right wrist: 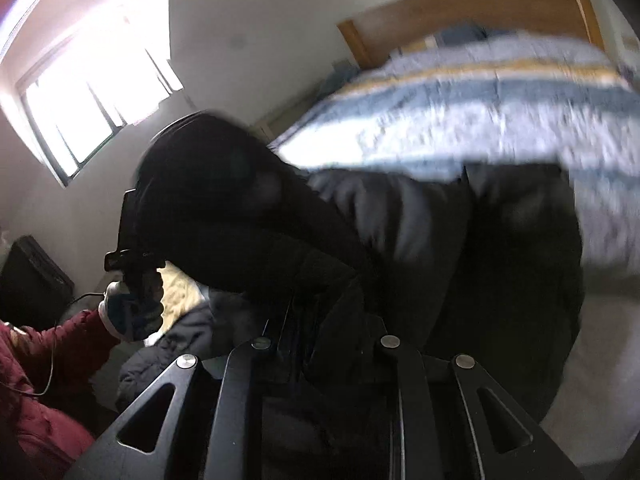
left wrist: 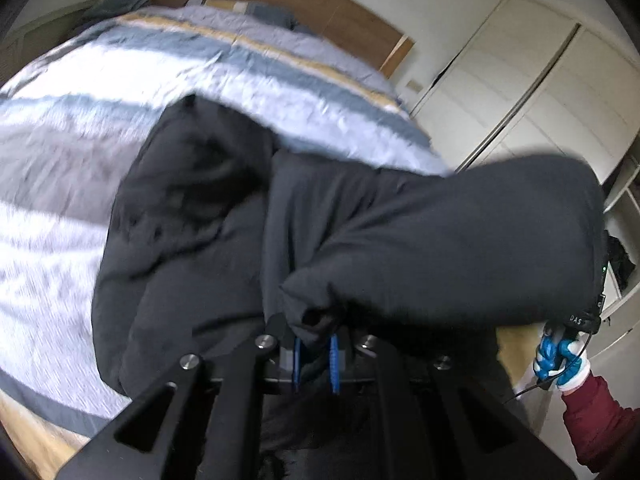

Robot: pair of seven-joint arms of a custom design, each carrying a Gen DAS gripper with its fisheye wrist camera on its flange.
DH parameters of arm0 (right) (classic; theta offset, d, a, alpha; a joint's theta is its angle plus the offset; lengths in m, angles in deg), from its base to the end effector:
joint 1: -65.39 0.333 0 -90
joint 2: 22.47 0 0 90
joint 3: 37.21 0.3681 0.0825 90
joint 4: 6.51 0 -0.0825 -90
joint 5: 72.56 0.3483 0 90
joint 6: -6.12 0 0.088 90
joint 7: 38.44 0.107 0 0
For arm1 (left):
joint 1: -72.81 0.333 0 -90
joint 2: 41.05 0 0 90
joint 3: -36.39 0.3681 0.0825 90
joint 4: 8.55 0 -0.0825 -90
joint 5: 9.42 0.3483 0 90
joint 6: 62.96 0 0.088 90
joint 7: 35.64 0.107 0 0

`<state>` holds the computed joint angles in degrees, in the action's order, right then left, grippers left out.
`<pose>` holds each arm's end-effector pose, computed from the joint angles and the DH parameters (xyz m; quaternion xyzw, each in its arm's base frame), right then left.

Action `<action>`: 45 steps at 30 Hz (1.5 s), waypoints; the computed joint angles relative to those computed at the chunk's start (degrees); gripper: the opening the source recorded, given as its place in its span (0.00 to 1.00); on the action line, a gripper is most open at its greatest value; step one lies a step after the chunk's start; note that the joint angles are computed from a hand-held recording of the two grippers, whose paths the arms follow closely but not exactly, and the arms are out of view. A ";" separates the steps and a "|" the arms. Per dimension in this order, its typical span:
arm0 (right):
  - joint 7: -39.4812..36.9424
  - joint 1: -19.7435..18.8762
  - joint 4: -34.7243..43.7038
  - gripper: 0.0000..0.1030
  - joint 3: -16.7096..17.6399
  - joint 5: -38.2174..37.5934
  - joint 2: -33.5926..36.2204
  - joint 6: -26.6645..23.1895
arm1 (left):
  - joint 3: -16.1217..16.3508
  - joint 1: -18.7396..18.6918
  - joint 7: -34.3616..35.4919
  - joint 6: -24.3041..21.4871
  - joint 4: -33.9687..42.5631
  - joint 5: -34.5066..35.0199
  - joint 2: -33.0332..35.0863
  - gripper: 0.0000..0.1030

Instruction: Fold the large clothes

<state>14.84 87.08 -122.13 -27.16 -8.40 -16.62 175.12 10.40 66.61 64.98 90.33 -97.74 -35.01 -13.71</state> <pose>0.5252 0.2501 0.5400 -0.6766 0.5760 -0.0400 0.4571 0.6491 -0.3073 0.5282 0.5459 -0.7365 0.3986 0.0254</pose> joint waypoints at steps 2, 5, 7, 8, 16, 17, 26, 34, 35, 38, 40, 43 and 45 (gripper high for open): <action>1.40 0.15 -0.61 0.21 -0.21 -1.28 1.71 -0.10 | 0.91 -1.07 -1.26 0.97 -0.25 1.16 0.92 0.08; -0.28 -0.72 -1.01 0.21 0.58 2.09 3.32 -0.62 | 3.51 -3.81 -4.70 1.43 0.85 6.24 2.63 0.08; -0.54 -0.95 -1.01 0.21 0.82 2.78 3.72 0.12 | 3.85 -4.36 -6.53 1.46 1.61 8.47 3.68 0.08; -0.07 -0.98 -0.89 0.21 0.73 2.42 3.82 0.33 | 4.05 -4.58 -7.30 1.38 1.89 9.64 3.93 0.08; 16.88 1.47 -2.85 0.44 -1.16 -17.42 2.59 2.10 | 3.76 -4.74 -12.36 2.11 0.08 13.87 2.02 0.13; 17.50 1.26 -2.87 0.50 -0.86 -18.11 2.34 1.85 | 3.89 -4.82 -12.71 1.96 -0.14 14.45 1.67 0.13; 30.75 3.01 -6.68 0.61 -2.06 -32.23 -0.60 2.92 | 5.88 -6.13 -17.93 0.09 -1.28 18.26 -1.01 0.25; 45.97 4.19 -8.91 0.71 -3.83 -48.72 -2.59 2.60 | 5.33 -4.69 -18.53 -0.13 -6.31 17.06 -5.00 0.33; 47.48 4.17 -9.14 0.72 -3.85 -50.17 -2.74 2.56 | 5.42 -4.61 -18.67 -0.09 -7.04 16.80 -5.56 0.33; 52.00 4.07 -10.31 0.73 -3.87 -54.20 -3.42 3.00 | 5.09 -4.04 -18.02 0.65 -9.45 15.50 -7.38 0.33; 54.04 3.87 -10.86 0.73 -3.62 -55.71 -4.10 2.85 | 5.01 -3.84 -17.42 0.83 -10.79 14.72 -8.72 0.33; 54.68 3.22 -10.98 0.74 -3.12 -56.65 -5.30 1.16 | 5.09 -3.12 -15.96 0.08 -12.18 12.93 -10.93 0.34; 53.80 2.81 -11.84 0.74 -2.74 -55.56 -6.60 0.67 | 4.91 -2.27 -13.80 -0.58 -13.04 10.59 -12.61 0.37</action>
<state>68.64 89.89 -133.97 -29.90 -63.96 -23.23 175.79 15.31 64.33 51.18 89.75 -110.78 -24.42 -26.32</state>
